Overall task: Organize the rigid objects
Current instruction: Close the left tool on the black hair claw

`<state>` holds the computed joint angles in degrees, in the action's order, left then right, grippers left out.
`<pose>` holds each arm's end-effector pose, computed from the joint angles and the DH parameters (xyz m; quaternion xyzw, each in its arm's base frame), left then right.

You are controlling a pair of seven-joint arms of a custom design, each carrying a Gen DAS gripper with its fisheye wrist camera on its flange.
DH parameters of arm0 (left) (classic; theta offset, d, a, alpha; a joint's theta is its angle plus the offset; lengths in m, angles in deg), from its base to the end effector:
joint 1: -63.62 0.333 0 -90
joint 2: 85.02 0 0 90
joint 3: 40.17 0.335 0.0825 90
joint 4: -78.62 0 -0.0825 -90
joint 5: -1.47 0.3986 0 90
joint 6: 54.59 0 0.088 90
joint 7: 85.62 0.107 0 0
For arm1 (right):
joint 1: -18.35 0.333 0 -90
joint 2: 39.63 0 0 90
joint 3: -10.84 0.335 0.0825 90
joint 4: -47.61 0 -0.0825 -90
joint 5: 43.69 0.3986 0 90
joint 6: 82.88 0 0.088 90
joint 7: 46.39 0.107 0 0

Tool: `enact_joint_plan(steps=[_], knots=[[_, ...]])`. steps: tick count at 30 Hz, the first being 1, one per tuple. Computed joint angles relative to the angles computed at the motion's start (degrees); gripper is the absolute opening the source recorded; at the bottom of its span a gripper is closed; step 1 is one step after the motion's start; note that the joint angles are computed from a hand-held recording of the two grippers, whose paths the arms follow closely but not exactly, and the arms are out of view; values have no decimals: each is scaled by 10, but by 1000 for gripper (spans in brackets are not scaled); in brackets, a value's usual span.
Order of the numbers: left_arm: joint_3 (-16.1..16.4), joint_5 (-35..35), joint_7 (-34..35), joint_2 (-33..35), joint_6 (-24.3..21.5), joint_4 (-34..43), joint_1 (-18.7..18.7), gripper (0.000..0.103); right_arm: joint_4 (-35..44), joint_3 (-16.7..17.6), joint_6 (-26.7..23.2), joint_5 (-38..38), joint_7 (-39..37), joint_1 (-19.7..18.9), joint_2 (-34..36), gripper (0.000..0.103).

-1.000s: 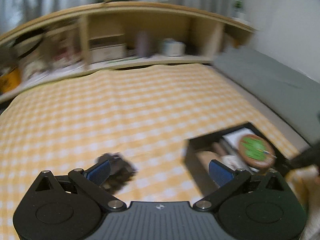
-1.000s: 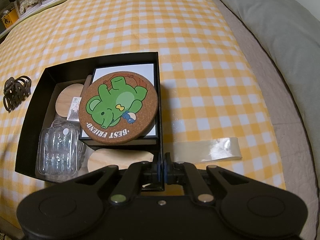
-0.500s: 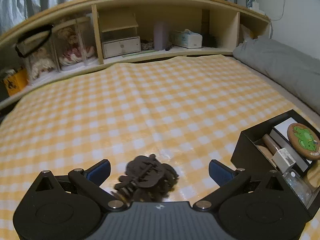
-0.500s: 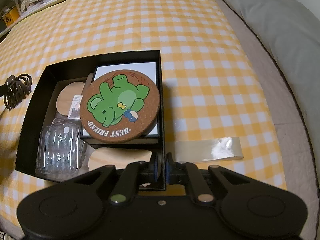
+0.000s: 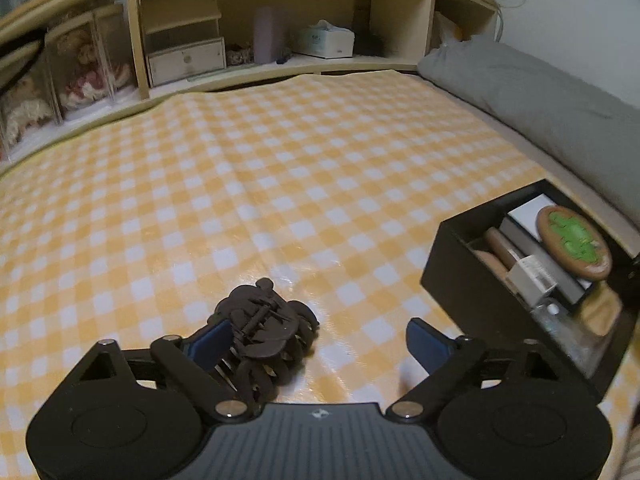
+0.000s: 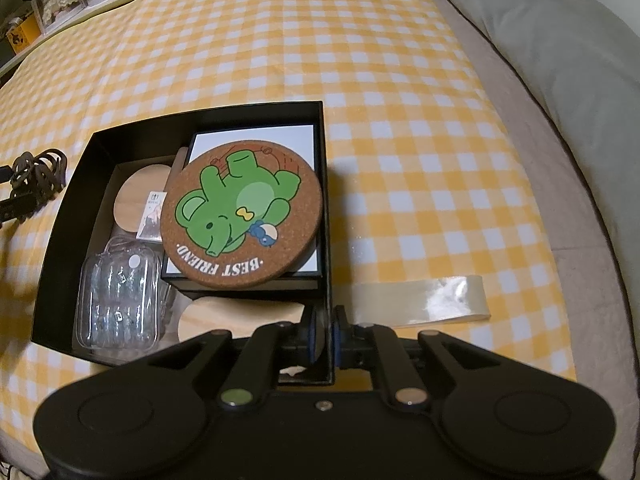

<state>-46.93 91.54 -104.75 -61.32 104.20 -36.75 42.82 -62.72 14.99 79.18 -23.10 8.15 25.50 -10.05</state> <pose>0.5313 -0.3230 0.2638 -0.6616 0.6494 -0.2622 0.2681 0.6674 0.1112 0.2640 -0.8348 0.5074 -0.1011 0.1883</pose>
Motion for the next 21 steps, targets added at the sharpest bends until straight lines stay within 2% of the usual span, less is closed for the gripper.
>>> enact_joint_plan(steps=[2,3,5,9,13,15,18,21], knots=[[0,0,-2,-4,24,-3,8,87,0,-1,0,-1,0,1,0,9],[0,5,-2,-7,37,-5,11,82,0,-1,0,0,-1,0,0,9],[-2,2,20,-9,38,-6,12,77,-1,0,-1,0,-1,0,-1,9],[-5,-44,167,-2,-41,2,-15,77,-1,-1,0,0,-2,0,-1,9],[2,-40,227,0,-90,2,-29,78,-2,0,0,2,-2,0,-2,8],[4,-31,246,-5,-84,-5,-22,78,-2,-1,0,1,-2,0,-2,8],[5,-35,286,-13,-49,-11,-1,78,-1,0,-1,2,-3,-1,-2,8],[2,-83,339,-9,-7,-4,24,78,0,0,0,3,-2,-1,0,8]])
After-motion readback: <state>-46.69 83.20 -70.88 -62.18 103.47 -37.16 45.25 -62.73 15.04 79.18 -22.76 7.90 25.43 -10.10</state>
